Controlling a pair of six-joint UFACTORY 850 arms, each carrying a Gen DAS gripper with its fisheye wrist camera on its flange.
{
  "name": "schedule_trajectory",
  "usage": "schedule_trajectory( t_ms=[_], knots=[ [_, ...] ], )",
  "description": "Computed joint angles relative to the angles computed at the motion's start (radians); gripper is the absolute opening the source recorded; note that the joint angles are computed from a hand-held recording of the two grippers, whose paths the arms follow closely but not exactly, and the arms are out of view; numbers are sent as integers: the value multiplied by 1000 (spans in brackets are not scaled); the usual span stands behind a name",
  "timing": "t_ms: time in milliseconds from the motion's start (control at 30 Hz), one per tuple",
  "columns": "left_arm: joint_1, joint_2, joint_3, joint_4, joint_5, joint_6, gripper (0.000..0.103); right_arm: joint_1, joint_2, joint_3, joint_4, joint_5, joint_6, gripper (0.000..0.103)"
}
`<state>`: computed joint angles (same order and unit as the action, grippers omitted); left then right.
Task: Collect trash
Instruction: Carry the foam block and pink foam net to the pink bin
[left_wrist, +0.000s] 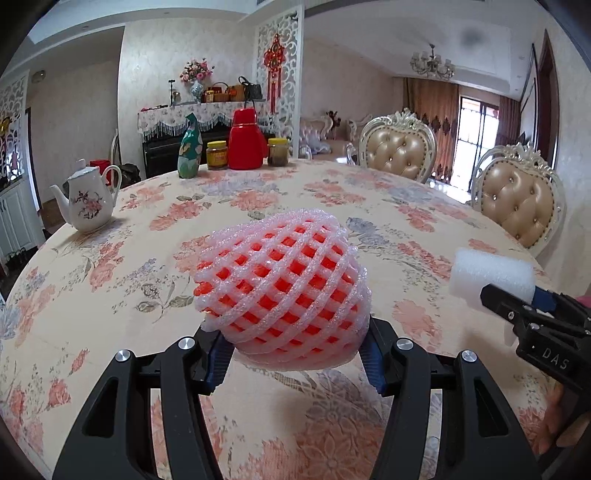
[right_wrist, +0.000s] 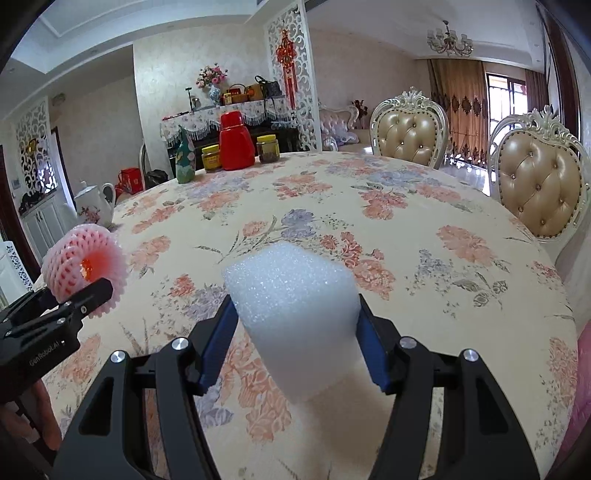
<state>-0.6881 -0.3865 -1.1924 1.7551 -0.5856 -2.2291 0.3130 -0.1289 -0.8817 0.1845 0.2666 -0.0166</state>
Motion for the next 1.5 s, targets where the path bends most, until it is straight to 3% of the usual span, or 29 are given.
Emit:
schedule_trajectory(
  t_ms=[400,933,1167,1500],
  knots=[
    [-61,16,32,66,-51,-32,55,-20,87,96,-19,36,3,61],
    [-141,-44,-52,129,4,-20,56,-107,240,238,51,71,-89,62],
    [-178,-104,-142,187,75,-46,56,-198,344,330,40,79,-83,62],
    [-243,-243,-346,287,212,-46,56,-417,507,456,55,59,-138,62]
  ],
)
